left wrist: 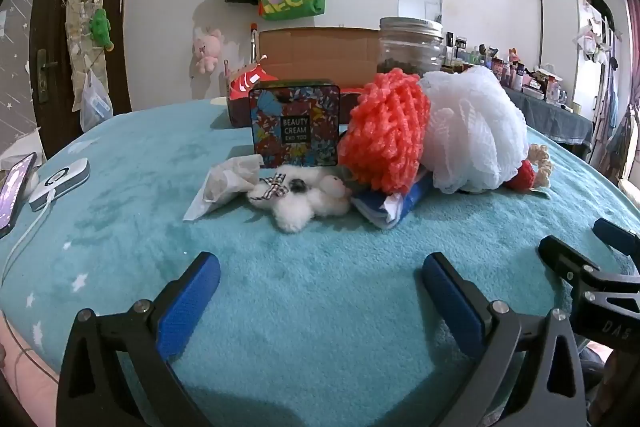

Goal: Organize soft objects

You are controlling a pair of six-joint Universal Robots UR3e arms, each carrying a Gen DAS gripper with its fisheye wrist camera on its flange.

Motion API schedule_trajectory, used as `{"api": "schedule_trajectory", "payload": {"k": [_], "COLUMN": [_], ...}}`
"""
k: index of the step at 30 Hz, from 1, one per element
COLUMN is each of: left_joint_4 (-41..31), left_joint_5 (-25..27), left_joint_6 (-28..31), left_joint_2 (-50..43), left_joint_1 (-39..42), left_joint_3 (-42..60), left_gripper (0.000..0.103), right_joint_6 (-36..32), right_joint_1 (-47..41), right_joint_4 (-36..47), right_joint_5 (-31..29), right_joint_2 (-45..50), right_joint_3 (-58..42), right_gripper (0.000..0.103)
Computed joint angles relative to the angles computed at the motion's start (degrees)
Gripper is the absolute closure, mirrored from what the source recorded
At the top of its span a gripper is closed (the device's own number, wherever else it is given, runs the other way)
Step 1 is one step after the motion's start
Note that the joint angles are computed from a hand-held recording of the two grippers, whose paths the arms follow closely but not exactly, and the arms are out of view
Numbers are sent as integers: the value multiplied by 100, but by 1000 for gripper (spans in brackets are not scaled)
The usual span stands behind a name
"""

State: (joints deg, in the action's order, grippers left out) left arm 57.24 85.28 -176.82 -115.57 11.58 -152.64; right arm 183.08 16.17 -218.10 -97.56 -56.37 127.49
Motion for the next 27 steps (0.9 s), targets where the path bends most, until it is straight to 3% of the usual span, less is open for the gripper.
{"api": "schedule_trajectory", "payload": {"k": [27], "left_joint_4": [-162], "left_joint_5": [-51], "left_joint_6": [-32], "left_joint_2": [99], "left_joint_1": [26], "left_joint_3": [-9], "left_gripper": [0], "right_joint_6": [0], "right_joint_1": [17], "right_joint_4": [6], "right_joint_5": [-22], "right_joint_2": [-13], "right_joint_3": [15], "right_gripper": [0]}}
